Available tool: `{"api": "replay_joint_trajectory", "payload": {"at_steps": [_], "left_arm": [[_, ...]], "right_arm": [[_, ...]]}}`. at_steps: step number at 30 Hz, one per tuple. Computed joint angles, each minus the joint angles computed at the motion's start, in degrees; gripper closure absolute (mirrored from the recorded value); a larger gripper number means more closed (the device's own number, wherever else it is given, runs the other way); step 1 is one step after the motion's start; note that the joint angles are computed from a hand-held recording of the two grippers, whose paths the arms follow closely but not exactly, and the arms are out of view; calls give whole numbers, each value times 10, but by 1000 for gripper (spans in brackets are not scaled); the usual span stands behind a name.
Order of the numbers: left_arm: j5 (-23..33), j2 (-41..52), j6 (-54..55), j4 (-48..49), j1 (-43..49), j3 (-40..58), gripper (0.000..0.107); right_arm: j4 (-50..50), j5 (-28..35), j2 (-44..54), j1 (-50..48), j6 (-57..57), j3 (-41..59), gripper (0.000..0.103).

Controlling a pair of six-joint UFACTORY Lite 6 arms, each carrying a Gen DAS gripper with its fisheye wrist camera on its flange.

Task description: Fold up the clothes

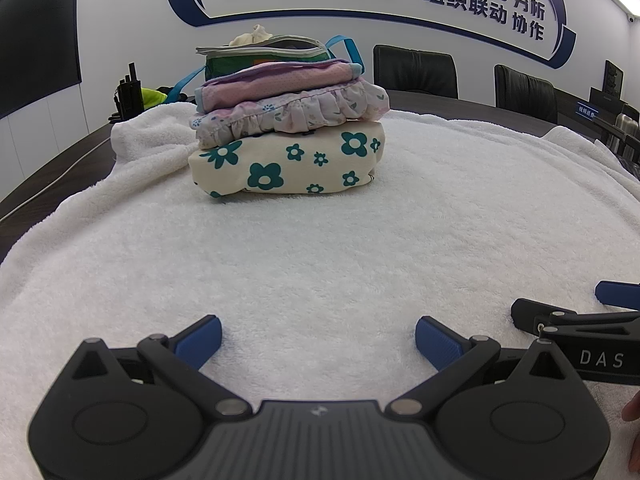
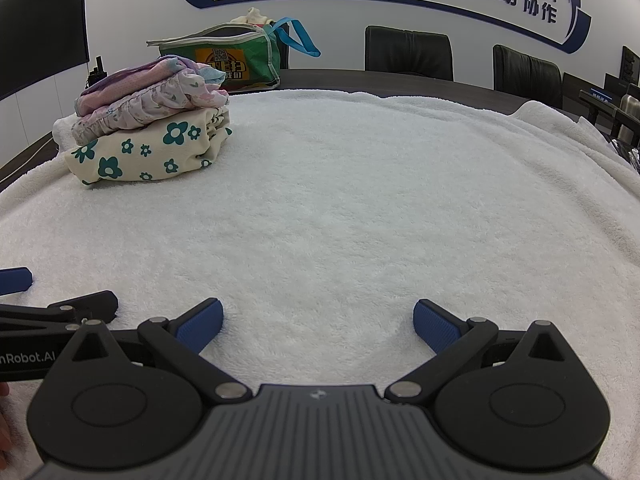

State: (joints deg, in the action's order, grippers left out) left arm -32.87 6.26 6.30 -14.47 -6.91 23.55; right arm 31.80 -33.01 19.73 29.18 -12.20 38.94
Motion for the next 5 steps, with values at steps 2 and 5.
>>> {"api": "replay_joint_trajectory", "payload": {"at_steps": [2,5], "left_arm": [[0,0,0,-1,-1,0,4],[0,0,0,-1,-1,0,4]], "right_arm": [[0,0,0,0,0,0,0],[0,0,0,0,0,0,0]]}}
